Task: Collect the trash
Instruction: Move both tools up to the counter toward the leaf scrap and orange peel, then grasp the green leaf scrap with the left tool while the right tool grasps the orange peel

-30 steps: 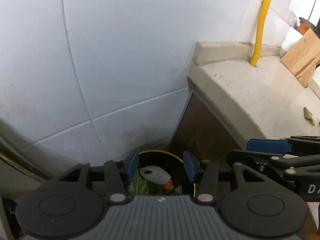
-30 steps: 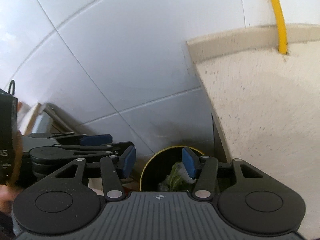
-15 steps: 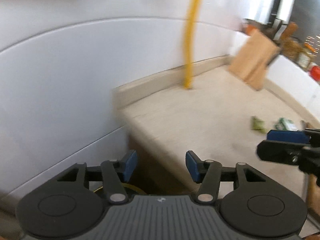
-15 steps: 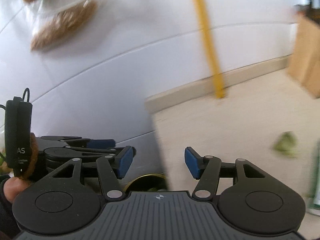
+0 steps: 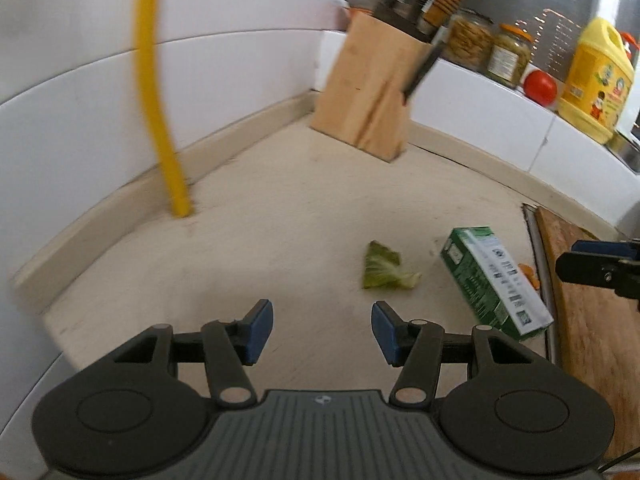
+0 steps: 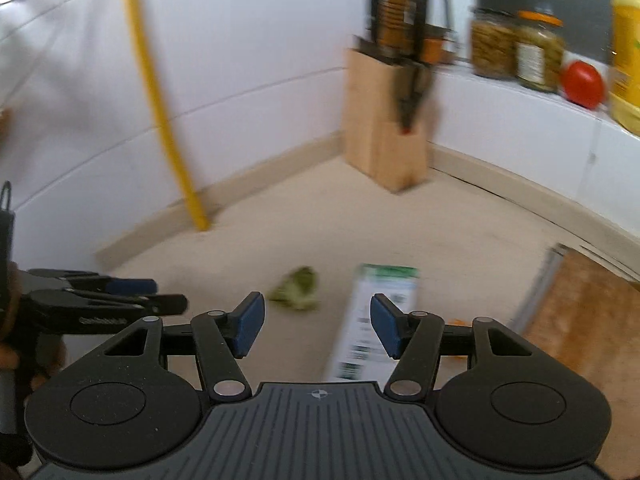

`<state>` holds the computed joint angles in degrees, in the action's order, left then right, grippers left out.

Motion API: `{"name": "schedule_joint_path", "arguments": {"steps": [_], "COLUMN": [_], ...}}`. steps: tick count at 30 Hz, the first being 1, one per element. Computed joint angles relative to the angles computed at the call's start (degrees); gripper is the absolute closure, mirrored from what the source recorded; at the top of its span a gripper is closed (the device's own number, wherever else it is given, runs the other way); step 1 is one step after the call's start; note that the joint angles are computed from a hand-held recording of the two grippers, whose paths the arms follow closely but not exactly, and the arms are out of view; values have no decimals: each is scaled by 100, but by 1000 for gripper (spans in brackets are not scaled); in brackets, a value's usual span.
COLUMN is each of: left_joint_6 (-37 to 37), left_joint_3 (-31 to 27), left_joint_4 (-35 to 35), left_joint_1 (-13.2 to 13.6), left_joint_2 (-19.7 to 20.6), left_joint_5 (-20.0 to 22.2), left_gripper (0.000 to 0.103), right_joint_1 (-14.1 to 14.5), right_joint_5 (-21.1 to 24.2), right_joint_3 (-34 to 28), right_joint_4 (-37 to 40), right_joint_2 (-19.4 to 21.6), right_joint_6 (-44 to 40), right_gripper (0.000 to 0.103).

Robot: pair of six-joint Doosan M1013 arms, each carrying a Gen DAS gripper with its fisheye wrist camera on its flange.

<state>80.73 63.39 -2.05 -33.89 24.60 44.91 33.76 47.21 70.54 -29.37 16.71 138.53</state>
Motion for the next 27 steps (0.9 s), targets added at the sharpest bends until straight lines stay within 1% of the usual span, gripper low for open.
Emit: {"name": "schedule_joint_path", "arguments": {"steps": [4,7,11,16,19,21,23,26,27], "left_joint_6": [168,164,99,80,75,99,145,255,272], "left_joint_3": [-323,-583,-956,-1366,-1614,-1758,-1810,-1877,-1872], "left_joint_4": [-138,-177,-187,-185,-237,-267,-191,-151,-118], "left_joint_1": [-30,-49,-70,-97,-104,-111,-146,-177,-188], "left_joint_2": [236,430,702,989,1163,1260,1298,1340,1341], "left_joint_5": [198,348,555,819,996,1122,1123,1149,1120], "left_gripper": [54,54,54,54,54,54,53,52,52], "right_joint_1": [-121,-211,-345,-511,-608,-667,-694,-718,-720], "right_joint_5": [183,342,461,508,509,520,535,568,553], "right_joint_3": [117,159,177,141,100,70,61,97,125], "right_joint_4": [-80,-137,3,363,667,907,1037,1140,1177], "right_joint_2": [-32,-15,25,113,169,199,214,212,202], "right_joint_6": [197,234,167,-253,-596,-850,-1016,-984,-957], "right_gripper": [37,37,37,39,43,48,48,48,50]}}
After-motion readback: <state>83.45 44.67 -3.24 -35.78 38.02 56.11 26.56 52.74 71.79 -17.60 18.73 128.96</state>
